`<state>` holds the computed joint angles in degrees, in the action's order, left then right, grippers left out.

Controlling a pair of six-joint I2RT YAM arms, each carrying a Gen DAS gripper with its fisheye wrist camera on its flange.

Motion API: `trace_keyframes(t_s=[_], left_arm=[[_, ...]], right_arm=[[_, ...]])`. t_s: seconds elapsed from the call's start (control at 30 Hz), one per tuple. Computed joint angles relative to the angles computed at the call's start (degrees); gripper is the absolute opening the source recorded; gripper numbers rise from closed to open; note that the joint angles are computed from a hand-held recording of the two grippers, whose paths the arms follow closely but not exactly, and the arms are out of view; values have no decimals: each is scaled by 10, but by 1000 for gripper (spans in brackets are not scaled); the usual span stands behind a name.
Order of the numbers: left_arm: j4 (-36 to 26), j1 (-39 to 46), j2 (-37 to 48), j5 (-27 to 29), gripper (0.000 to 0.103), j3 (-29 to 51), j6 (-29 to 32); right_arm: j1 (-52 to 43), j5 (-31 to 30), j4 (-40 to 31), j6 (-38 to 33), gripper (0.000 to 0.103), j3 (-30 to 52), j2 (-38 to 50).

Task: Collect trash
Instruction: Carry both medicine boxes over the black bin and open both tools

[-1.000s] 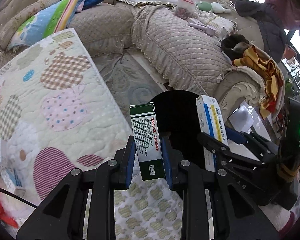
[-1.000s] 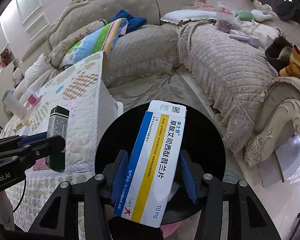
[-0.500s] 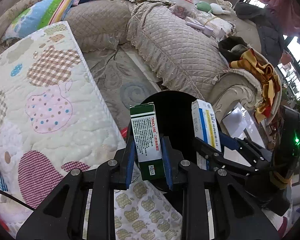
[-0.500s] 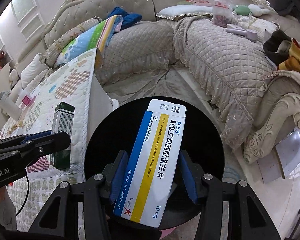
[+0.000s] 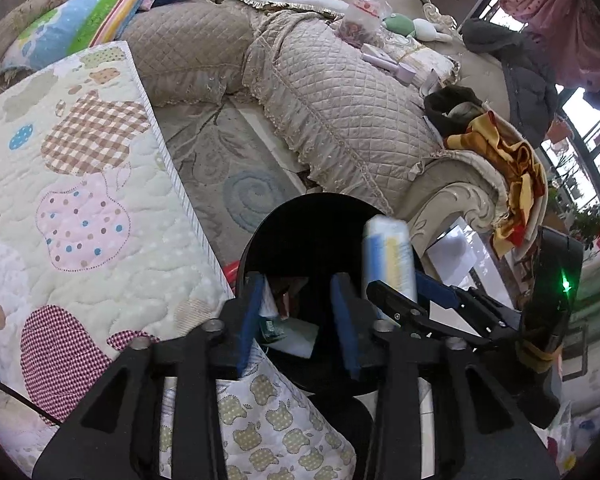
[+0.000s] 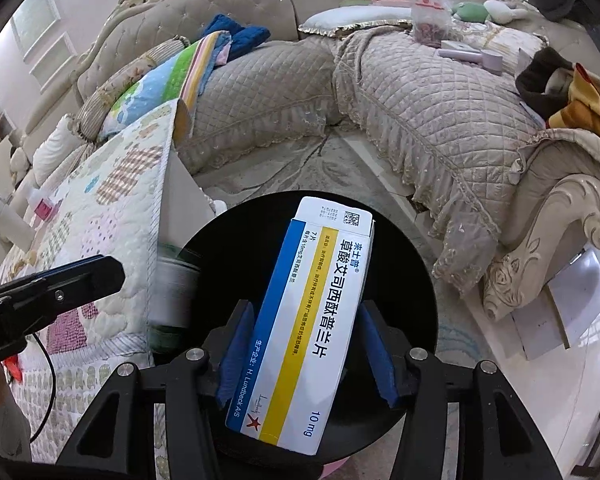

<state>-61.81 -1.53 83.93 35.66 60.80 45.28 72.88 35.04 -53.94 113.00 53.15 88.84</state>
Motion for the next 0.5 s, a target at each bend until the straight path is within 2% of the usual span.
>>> trace_keyframes(t_s=[0.27,0.5], left_arm=[[-18,48,-1,-3,40,15,25],[-5,123,-9,-27,40,22,61]], right_arm=[[-2,1,-4,-11,53,20,11],[-12,4,9,-58,53,67,42]])
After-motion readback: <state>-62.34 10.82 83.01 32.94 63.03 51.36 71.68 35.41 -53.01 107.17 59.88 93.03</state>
